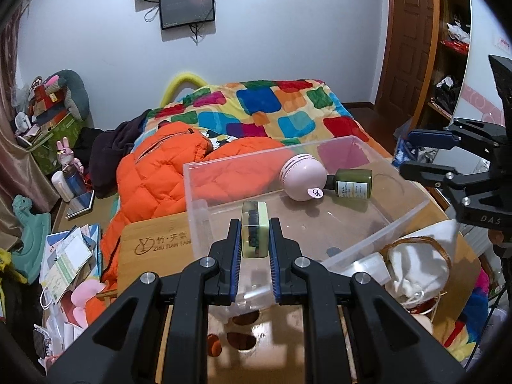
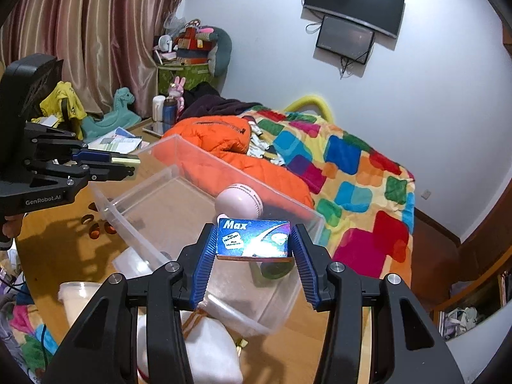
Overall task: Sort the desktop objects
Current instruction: 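Carry the Max box with the right tool while the left tool carries the block over the bin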
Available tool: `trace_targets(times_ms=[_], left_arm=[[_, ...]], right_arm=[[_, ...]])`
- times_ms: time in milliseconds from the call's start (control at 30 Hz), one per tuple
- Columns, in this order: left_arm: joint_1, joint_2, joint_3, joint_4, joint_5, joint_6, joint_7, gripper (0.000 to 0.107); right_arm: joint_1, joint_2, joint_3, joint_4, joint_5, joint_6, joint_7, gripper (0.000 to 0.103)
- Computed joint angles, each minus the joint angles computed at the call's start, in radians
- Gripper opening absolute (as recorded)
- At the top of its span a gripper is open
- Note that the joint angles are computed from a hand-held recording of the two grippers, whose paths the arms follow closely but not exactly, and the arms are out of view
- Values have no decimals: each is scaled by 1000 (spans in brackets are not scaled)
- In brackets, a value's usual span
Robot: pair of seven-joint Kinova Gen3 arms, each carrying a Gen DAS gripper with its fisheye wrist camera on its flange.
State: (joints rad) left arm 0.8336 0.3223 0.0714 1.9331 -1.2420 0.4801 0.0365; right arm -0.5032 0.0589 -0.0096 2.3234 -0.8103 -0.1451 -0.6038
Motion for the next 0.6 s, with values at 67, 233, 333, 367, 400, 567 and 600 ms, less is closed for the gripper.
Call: trace_targets(times_ms=[67,233,333,367,400,567,600], left_arm=[[-10,12,2,-11,9,-9,-20,15],[-19,35,-16,-37,50,-41,-77,15],[-21,44,-32,-48,91,-62,-123,15],[-24,50,-36,-54,111,-71,-145,15],[-23,55,-41,-59,128,-74,-164,15],[-22,79,-64,-84,218,-95,-263,15],[-25,84,-66,-89,238,-101,-284,15]], right_arm=[[21,27,-8,-21,48,22,-38,44],[85,86,-38,-68,192,71,-163,44],[94,115,-31,-99,241,107,-201,44],[62,120,5,-105,247,117,-207,44],[33,128,37,-112,257,128,-215,44],[-80,162,167,-149,320,189,-280,44],[-76,168,167,-158,332,202,-291,44]])
